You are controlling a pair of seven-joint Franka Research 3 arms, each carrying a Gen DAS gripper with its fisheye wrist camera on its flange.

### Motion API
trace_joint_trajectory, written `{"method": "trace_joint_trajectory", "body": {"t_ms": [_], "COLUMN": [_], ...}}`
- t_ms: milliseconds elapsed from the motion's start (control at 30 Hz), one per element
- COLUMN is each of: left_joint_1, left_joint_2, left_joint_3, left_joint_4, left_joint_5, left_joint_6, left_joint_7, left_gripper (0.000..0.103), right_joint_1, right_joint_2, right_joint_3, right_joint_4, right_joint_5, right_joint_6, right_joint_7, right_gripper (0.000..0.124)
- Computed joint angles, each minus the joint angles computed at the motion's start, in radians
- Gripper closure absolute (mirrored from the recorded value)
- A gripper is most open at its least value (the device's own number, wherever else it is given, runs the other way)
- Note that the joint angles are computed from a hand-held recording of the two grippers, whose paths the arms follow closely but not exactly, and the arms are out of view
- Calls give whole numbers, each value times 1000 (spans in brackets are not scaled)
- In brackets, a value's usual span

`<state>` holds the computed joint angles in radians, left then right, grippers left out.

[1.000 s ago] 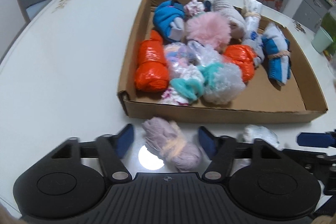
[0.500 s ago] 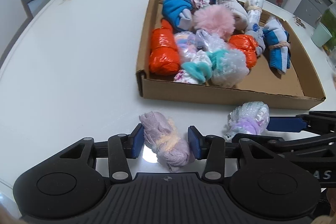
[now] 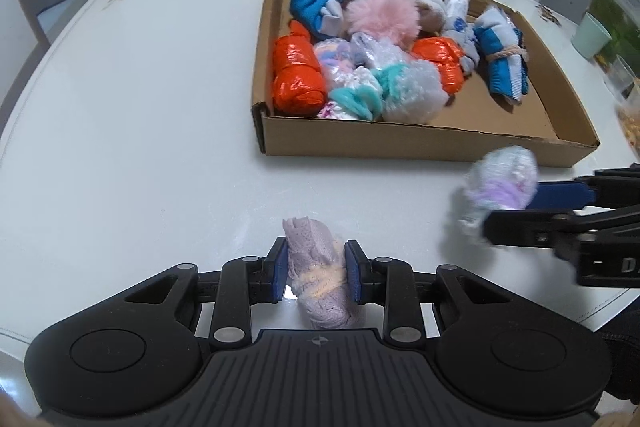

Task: Organize objects
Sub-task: 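Carry the lilac sock over the tray with the left gripper while the right carries the bubble-wrap bundle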

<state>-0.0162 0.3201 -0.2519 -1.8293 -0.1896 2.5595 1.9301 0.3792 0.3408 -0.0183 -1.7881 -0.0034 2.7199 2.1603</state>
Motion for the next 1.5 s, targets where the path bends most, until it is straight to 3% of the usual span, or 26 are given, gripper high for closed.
{"method": "trace_joint_trajectory", "body": {"t_ms": [167, 267, 333, 533, 600, 733, 833, 1067, 1500], "left_joint_1": [8, 10, 11, 17, -2, -31, -58, -113, -130], "left_joint_2": [-19, -36, -40, -11, 16, 96, 138, 227, 301], "left_joint_3": [-19, -33, -48, -103, -109, -128, -131, -100, -101], "left_joint_4": [7, 26, 56, 198, 240, 324, 336, 389, 462], "left_joint_5": [-32, -71, -113, -245, -242, -237, -196, -68, 40], "left_joint_6": [0, 2, 21, 17, 20, -5, 17, 4, -53], "left_joint_7": [49, 102, 158, 418, 490, 566, 595, 486, 369], "left_gripper": [68, 68, 68, 68, 68, 68, 68, 68, 68], "right_joint_1": [1, 6, 9, -23, -54, -115, -138, -236, -204], "right_joint_2": [-87, -141, -183, -286, -280, -238, -202, -162, -152], "right_joint_3": [-20, -42, -66, -129, -126, -100, -85, 38, 48], "right_joint_4": [-94, -140, -178, -245, -242, -217, -202, -209, -210], "right_joint_5": [-45, -142, -254, -786, -893, -969, -909, -456, -130], "right_joint_6": [24, 42, 80, 156, 201, 301, 347, 330, 266], "right_joint_7": [36, 93, 167, 522, 568, 582, 495, 26, -320], "right_gripper": [79, 79, 79, 79, 79, 79, 79, 79, 79]}}
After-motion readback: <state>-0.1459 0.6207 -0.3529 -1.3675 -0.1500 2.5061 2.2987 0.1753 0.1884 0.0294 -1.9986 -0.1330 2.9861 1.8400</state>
